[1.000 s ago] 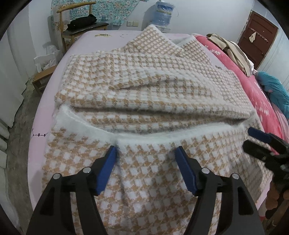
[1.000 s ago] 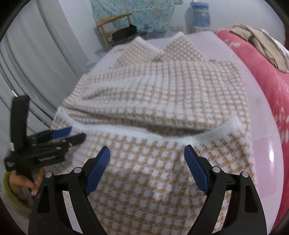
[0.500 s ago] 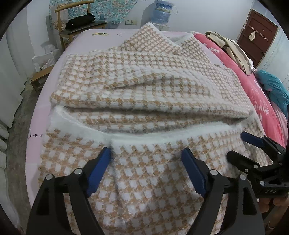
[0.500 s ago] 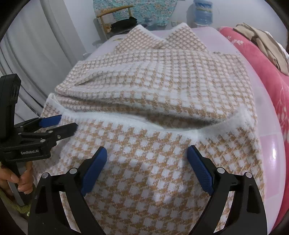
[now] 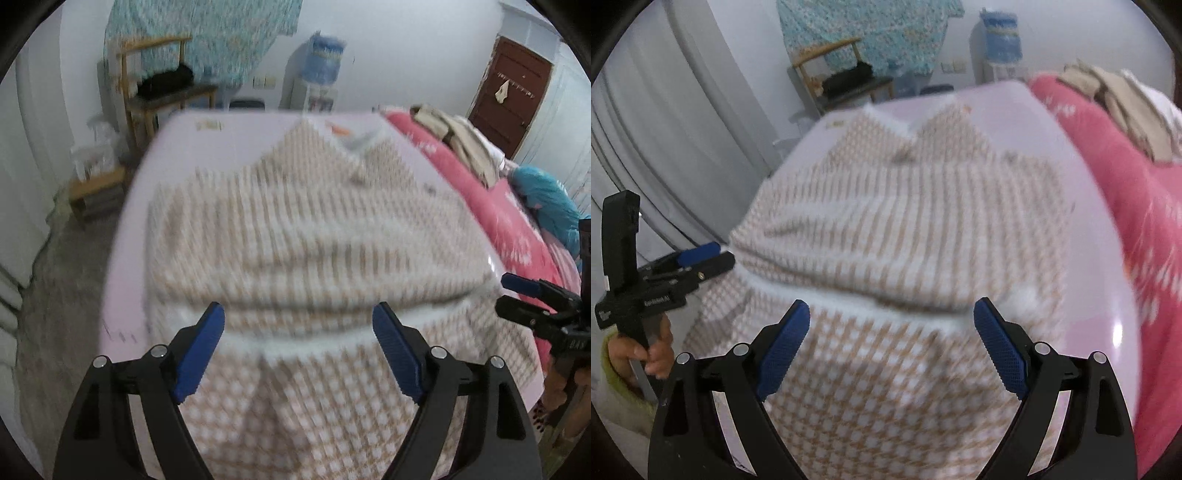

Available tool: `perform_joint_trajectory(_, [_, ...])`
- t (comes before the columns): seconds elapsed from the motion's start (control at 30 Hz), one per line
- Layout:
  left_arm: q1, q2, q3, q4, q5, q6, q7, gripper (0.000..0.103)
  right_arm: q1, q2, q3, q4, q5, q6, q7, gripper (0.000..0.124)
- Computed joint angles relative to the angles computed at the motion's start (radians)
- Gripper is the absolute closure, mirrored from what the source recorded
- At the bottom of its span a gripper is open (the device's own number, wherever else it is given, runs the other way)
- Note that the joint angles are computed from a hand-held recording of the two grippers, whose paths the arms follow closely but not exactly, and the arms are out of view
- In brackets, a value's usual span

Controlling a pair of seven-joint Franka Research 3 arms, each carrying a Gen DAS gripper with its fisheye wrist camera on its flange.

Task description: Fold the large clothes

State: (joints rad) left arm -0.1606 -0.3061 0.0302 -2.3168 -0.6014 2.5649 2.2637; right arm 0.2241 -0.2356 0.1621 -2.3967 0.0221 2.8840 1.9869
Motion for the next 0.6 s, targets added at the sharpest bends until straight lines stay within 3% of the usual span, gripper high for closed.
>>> perform_joint_trajectory(0.13, [-0.002, 0.059, -0.002, 0.097, -0.017, 0.008, 0.026, 0.022, -0.013, 0.018, -0.035, 0.071, 0.003, -0.016, -0.058, 0.037])
perform_joint_trajectory(0.3, [0.023, 0.207, -0.036, 0.299, -0.081, -0.049, 0.037, 0.022, -0.004, 0.084, -0.088, 0.177, 0.088, -0.022, -0.173, 0.037])
perform_joint_trajectory(0.43, [0.066, 0.382, -0.087, 0.523, -0.061, -0.142, -0.056, 0.022, 0.002, 0.199, -0.138, 0.336, 0.257, -0.091, -0.33, 0.037])
perform_joint_trajectory(0.6, [0.086, 0.658, -0.151, 0.893, 0.02, -0.257, -0.227, 0.022, -0.038, 0.384, -0.151, 0.584, 0.309, -0.199, -0.385, 0.037])
